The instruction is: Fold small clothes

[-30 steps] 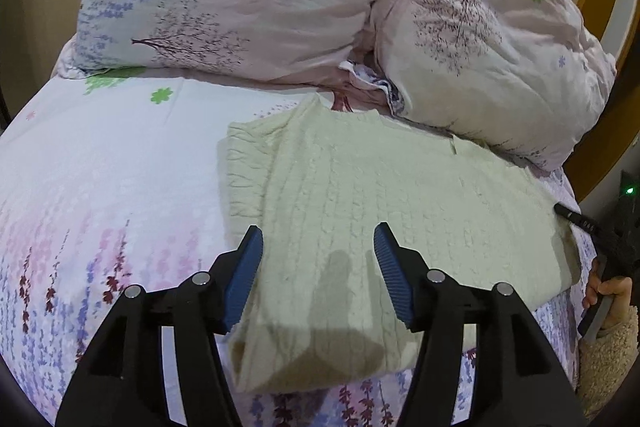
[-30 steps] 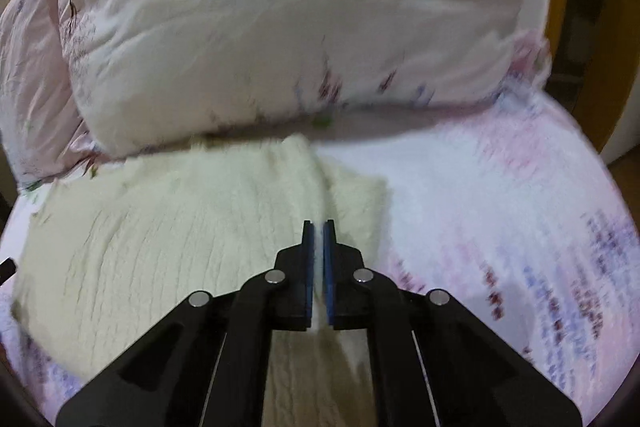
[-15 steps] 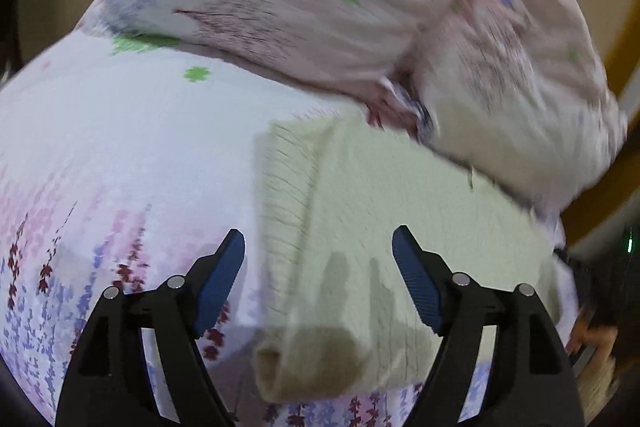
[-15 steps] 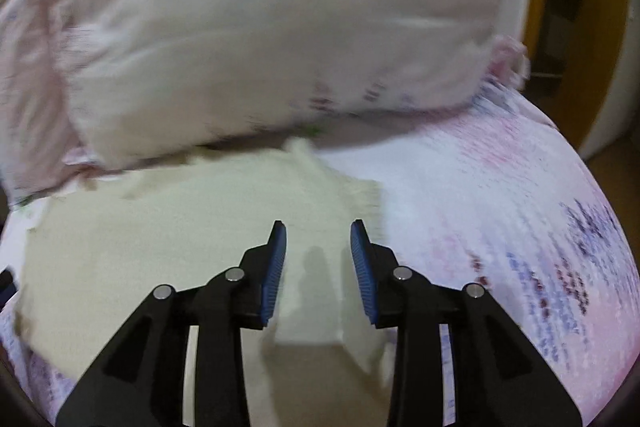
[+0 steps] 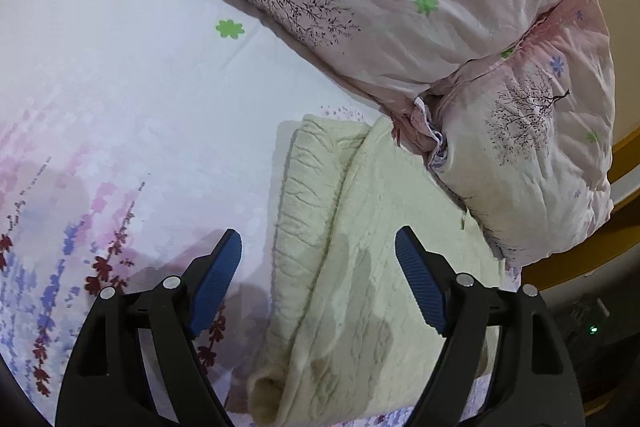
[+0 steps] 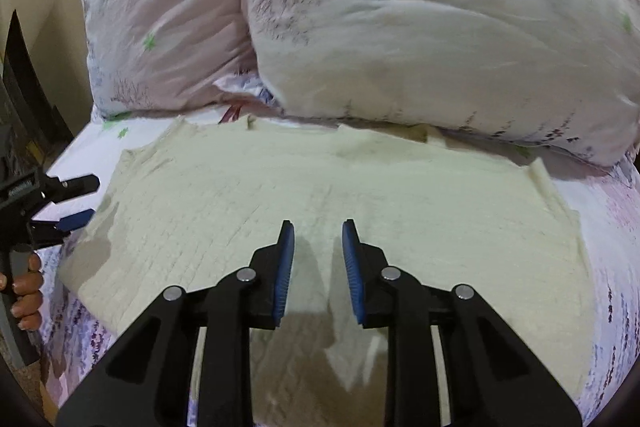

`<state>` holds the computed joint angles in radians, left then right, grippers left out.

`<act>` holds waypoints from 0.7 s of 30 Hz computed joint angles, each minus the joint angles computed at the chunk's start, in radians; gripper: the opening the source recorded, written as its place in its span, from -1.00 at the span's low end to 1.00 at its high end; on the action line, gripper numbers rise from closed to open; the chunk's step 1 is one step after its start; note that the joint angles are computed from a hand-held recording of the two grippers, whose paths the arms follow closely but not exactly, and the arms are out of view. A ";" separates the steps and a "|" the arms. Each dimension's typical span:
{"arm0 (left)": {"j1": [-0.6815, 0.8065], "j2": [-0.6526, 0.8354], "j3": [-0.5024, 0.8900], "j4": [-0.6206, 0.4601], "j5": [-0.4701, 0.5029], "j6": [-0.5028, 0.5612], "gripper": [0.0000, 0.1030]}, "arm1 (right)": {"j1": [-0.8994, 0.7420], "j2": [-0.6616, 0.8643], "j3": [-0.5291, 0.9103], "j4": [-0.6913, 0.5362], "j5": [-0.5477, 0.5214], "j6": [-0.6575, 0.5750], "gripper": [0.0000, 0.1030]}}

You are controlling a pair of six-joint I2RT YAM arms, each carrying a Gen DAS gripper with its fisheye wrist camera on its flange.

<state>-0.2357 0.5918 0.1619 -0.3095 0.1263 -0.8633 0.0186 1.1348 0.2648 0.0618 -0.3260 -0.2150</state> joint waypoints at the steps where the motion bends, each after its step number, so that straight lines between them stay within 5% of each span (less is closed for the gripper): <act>1: -0.010 0.011 0.000 0.013 -0.007 -0.007 0.57 | 0.022 0.061 0.015 0.020 0.033 -0.002 -0.50; 6: -0.021 0.060 -0.011 0.099 0.018 -0.038 0.58 | 0.164 0.082 -0.036 0.125 0.194 0.042 -0.42; 17: -0.103 0.165 0.024 0.181 -0.011 -0.076 0.56 | 0.133 0.094 -0.050 0.158 0.153 0.059 -0.39; 21: -0.106 0.192 0.025 0.212 0.011 -0.086 0.40 | 0.137 0.092 -0.056 0.167 0.158 0.067 -0.39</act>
